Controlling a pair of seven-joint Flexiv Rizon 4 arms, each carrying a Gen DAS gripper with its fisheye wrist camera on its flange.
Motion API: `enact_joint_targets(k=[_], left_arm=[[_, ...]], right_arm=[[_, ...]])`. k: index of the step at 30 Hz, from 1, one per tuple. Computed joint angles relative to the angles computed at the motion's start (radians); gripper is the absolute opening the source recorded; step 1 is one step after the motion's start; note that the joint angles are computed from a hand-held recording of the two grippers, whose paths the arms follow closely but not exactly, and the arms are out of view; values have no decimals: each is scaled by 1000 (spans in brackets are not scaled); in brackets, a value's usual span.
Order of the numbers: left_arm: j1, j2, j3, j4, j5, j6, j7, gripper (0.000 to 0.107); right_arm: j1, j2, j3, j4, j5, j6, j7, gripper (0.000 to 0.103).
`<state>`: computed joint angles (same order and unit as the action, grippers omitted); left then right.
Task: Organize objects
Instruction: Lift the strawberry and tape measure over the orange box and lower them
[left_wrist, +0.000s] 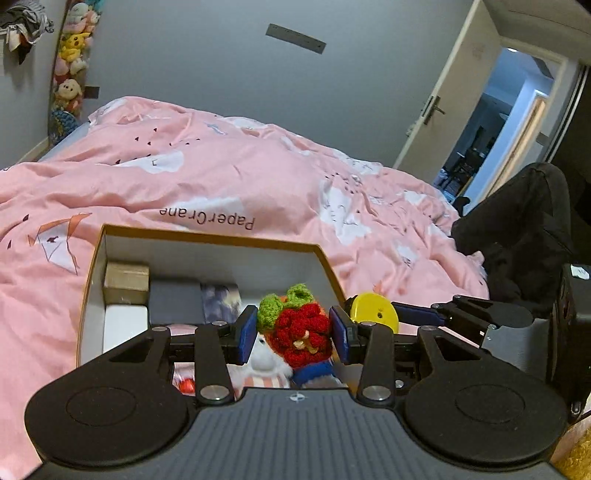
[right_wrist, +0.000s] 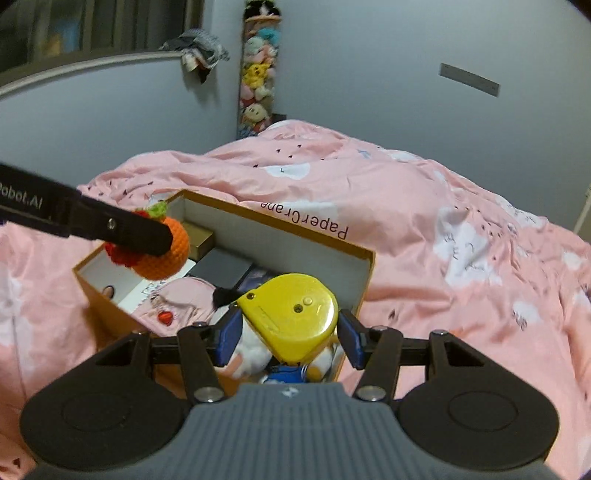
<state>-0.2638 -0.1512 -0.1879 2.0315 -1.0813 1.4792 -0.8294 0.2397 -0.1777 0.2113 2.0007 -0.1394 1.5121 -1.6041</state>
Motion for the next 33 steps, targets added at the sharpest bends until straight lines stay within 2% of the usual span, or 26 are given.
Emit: enact_joint_targets(k=[2, 6, 11, 17, 22, 26, 30, 33], left_arm=[[10, -30, 14, -27, 56, -19, -42, 47], [48, -89, 25, -78, 170, -64, -137, 47], [107, -156, -14, -124, 193, -92, -171, 47], [165, -219, -69, -167, 163, -103, -171, 47], [193, -245, -108, -171, 103, -88, -135, 47], [204, -252, -121, -171, 57, -97, -104, 47], [200, -261, -108, -181, 49, -119, -103, 47], [193, -269, -93, -188, 60, -139, -119, 47]], right_arm=[[-17, -44, 21, -68, 16, -60, -53, 58], [3, -121, -8, -160, -30, -131, -92, 58], [-3, -214, 13, -265, -23, -210, -172, 58], [100, -304, -111, -338, -205, -242, -148, 58], [130, -385, -140, -445, -289, -378, -173, 58], [131, -434, -136, -512, -295, -456, -204, 58], [153, -447, -173, -517, -344, -463, -193, 58], [143, -440, -160, -510, -346, -470, -224, 58]])
